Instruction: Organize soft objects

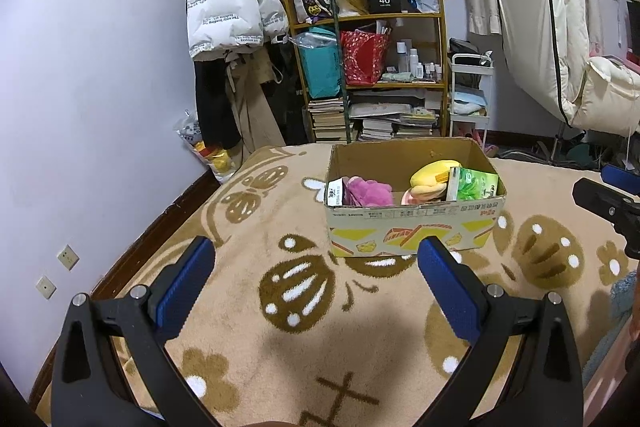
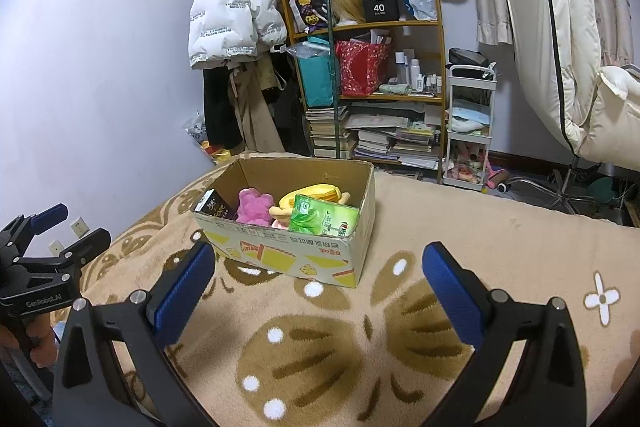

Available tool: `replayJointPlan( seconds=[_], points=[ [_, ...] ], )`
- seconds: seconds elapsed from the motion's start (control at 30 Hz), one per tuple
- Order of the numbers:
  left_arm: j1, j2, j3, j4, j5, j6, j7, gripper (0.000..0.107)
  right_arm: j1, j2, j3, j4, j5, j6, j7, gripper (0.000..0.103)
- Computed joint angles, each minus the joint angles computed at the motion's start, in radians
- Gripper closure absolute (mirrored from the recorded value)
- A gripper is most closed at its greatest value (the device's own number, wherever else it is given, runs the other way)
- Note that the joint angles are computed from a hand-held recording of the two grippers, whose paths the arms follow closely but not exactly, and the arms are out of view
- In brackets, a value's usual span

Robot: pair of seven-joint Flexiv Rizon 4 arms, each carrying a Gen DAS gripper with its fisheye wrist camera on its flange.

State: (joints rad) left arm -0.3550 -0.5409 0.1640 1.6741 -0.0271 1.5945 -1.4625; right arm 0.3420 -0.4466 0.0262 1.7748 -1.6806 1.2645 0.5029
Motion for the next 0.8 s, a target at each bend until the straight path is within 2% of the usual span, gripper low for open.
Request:
replayJointPlan(
  seconds=[0.8],
  points=[
    [0.001,-0.005,-0.003,0.001,0.006,-0.009,-0.008,0.006,-0.001,0.002,-0.002,0.001,0.006,0.004,-0.008,0.000]
  ],
)
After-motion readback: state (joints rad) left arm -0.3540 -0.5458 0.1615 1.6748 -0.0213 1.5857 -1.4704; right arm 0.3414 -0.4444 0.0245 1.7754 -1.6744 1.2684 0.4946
